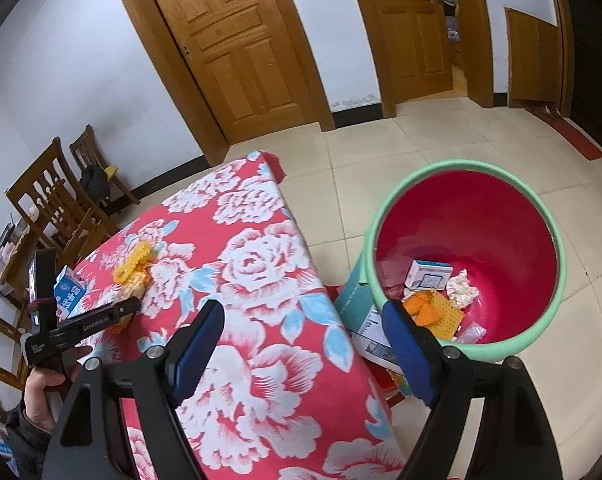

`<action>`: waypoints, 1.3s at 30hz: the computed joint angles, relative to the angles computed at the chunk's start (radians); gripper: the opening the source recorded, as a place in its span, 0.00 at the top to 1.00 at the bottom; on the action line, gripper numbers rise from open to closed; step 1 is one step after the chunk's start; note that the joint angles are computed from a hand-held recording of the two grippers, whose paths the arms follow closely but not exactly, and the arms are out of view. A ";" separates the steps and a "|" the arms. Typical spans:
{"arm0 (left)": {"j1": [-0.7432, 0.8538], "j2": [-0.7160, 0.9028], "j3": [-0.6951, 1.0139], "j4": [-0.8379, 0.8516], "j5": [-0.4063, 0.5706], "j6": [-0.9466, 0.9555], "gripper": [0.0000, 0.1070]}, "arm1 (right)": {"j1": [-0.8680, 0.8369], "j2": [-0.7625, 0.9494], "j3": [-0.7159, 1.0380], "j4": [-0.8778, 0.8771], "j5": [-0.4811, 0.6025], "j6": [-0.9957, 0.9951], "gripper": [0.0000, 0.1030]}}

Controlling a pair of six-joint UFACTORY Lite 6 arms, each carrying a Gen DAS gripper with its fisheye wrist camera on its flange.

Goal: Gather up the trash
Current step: 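Grasp the clear bread bag with the left gripper, then grasp the yellow foam net with the right gripper while the left gripper holds the bag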

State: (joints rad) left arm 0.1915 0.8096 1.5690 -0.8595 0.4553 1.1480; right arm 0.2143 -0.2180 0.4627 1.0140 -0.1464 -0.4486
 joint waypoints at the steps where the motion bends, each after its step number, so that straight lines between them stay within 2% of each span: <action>1: 0.010 -0.022 -0.032 -0.032 0.001 0.036 0.56 | 0.012 0.001 0.006 0.040 -0.002 -0.038 0.19; 3: 0.032 -0.070 -0.098 -0.091 0.000 0.108 0.56 | 0.042 0.006 0.021 0.130 -0.008 -0.118 0.19; 6: 0.079 -0.131 -0.170 -0.141 0.041 0.176 0.56 | 0.081 0.025 0.046 0.170 -0.015 -0.146 0.19; 9: 0.143 -0.174 -0.215 -0.142 0.129 0.211 0.56 | 0.125 0.057 0.083 0.211 -0.020 -0.177 0.19; 13: 0.198 -0.211 -0.263 -0.116 0.180 0.230 0.56 | 0.198 0.109 0.143 0.278 -0.042 -0.232 0.19; 19: 0.281 -0.259 -0.299 -0.171 0.153 0.288 0.56 | 0.275 0.193 0.248 0.403 -0.049 -0.351 0.19; 29: 0.329 -0.175 -0.131 -0.233 0.029 0.241 0.56 | 0.364 0.424 0.578 0.846 -0.063 -0.831 0.19; 39: 0.334 -0.023 0.008 -0.323 -0.069 0.264 0.56 | 0.400 0.863 1.036 1.257 -0.119 -1.252 0.19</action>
